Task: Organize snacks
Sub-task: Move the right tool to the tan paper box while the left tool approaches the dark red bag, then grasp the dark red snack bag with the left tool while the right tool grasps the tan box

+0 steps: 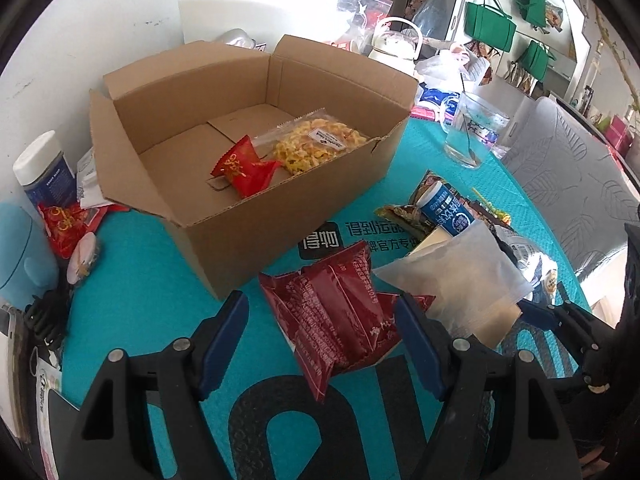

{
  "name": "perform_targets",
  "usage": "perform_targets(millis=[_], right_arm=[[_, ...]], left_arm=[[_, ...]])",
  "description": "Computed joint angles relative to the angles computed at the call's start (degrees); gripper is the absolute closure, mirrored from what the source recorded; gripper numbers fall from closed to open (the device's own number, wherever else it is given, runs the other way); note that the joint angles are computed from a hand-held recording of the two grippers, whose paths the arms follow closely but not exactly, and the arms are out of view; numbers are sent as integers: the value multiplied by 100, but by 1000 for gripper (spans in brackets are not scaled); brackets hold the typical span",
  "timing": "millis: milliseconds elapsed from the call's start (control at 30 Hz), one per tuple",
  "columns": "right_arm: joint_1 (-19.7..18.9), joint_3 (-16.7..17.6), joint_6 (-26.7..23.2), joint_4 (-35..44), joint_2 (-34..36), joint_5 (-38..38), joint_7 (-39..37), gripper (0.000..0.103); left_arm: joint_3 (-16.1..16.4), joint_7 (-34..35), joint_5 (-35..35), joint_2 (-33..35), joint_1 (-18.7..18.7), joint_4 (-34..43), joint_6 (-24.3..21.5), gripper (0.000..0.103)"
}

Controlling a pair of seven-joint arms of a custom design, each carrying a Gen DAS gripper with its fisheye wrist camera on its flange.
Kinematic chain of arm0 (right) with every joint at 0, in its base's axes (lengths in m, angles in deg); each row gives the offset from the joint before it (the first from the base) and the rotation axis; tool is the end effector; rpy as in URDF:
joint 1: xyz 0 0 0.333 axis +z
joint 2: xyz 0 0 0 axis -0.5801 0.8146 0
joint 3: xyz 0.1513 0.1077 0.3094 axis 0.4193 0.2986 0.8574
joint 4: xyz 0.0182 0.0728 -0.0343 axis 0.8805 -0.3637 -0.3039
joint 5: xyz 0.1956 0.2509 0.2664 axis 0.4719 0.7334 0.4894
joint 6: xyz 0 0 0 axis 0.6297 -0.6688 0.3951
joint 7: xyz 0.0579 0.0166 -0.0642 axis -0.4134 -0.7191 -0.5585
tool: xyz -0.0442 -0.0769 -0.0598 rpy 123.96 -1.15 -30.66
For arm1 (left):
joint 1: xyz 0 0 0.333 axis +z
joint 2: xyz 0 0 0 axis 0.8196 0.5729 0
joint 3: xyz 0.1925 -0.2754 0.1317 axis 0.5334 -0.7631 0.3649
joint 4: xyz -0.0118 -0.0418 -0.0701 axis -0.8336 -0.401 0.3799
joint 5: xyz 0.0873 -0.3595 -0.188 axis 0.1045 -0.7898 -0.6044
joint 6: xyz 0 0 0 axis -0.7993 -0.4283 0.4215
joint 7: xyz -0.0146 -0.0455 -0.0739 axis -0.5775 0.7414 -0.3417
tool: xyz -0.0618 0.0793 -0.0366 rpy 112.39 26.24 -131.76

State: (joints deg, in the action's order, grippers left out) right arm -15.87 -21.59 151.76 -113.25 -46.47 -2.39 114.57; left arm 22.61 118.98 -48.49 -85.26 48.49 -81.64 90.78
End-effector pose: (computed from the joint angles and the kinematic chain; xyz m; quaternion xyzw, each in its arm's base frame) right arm 0.3643 0.2862 0.4241 -0.6026 0.7249 -0.2145 0.2559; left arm 0.4601 -0.0382 0.4425 -0.4751 0.8138 -0.3141 0.1151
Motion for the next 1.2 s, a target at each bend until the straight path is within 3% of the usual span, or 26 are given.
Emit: perform_targets(millis=[167,267,400,567,800,1200], right_arm=[[-49,-53,184,-31,61,-24,-28,28],[-84,-70,283,-10,150,-53,2,30],[-143,-89,403,-13,192,-112,107,43],[-200,-38,516,-89,109,-303,306,49],[-102,115,243,-182,-120,-384,451,56],[190,354,-32,-760,-924,236,539,56]], left_arm=[[-146,-175,245,192,-29,32,329,28],[-148,-412,411,351,7,138,192,28],[-119,-470,382,468,61,256,-91,28],[-168,-209,192,459,34,203,-37,28],[-147,207,65,249,-32,41,-67,51],[26,154,739,-703,88,-636,-777,53]])
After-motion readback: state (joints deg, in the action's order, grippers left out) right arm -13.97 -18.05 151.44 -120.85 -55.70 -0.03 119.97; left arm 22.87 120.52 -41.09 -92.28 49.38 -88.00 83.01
